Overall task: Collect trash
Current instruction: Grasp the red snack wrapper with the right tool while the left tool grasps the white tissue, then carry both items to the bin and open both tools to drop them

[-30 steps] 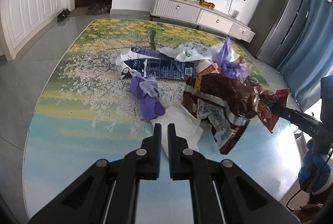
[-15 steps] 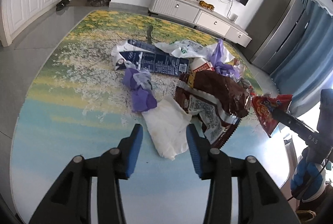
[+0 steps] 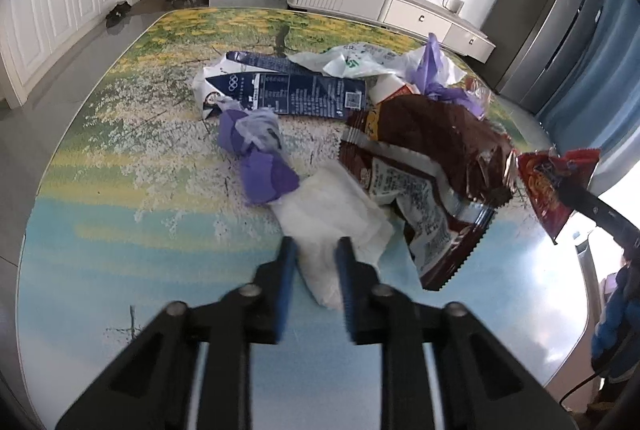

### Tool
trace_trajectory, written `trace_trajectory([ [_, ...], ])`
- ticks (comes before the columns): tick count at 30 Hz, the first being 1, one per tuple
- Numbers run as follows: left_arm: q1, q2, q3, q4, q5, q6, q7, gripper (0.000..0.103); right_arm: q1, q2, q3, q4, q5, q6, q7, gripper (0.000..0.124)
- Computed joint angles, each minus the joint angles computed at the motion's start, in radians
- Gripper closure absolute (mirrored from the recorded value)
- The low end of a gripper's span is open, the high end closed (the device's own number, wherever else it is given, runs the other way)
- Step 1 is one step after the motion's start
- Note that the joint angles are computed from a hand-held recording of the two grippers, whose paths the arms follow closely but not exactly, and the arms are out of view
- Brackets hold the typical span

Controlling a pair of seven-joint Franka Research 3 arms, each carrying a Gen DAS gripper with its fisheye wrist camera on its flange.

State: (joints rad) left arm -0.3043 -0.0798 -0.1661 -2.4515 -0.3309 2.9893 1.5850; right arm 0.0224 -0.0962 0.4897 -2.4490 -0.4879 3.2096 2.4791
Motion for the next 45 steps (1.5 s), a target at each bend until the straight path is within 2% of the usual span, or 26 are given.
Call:
trace_trajectory([
  [2, 0.005, -0.004, -0.003, -0.006, 0.019, 0.001, -0.015, 0.092, 0.002, -0.001, -0.003, -0.001, 0.001, 0.001, -0.001, 0.115],
  [6, -0.018, -0.023, 0.018, -0.019, -0.055, -0.001, 0.045, 0.099, -0.017, -0.009, 0.014, -0.006, -0.008, 0.005, 0.008, 0.115],
  [13, -0.077, -0.097, 0.084, -0.067, -0.156, 0.033, 0.122, 0.100, -0.059, -0.039, 0.067, -0.026, 0.055, 0.025, -0.040, 0.115],
  [18, -0.118, -0.144, 0.126, -0.086, -0.161, 0.053, 0.131, 0.100, -0.066, -0.066, 0.082, -0.046, 0.116, 0.051, -0.088, 0.115],
  [26, -0.139, -0.180, 0.158, -0.077, -0.077, 0.081, 0.069, 0.100, -0.072, -0.131, 0.093, -0.094, 0.218, 0.086, -0.160, 0.115],
  [30, -0.212, -0.176, 0.207, -0.039, -0.081, 0.082, 0.101, 0.100, -0.098, -0.186, 0.107, -0.137, 0.279, 0.105, -0.187, 0.115],
  [32, -0.286, -0.155, 0.253, 0.009, -0.143, 0.068, 0.176, 0.100, -0.109, -0.228, 0.107, -0.169, 0.313, 0.108, -0.197, 0.115],
  [34, -0.332, -0.119, 0.259, 0.074, -0.211, 0.044, 0.257, 0.100, -0.124, -0.283, 0.107, -0.212, 0.352, 0.109, -0.202, 0.115],
  [37, -0.376, -0.048, 0.245, 0.185, -0.312, -0.010, 0.365, 0.100, -0.133, -0.372, 0.083, -0.290, 0.412, 0.104, -0.209, 0.115],
  [41, -0.377, 0.085, 0.174, 0.365, -0.359, -0.092, 0.432, 0.100, -0.160, -0.494, 0.054, -0.401, 0.489, 0.081, -0.225, 0.115],
  [45, -0.377, 0.250, 0.094, 0.571, -0.274, -0.145, 0.396, 0.100, -0.210, -0.575, 0.053, -0.471, 0.547, 0.024, -0.256, 0.115],
])
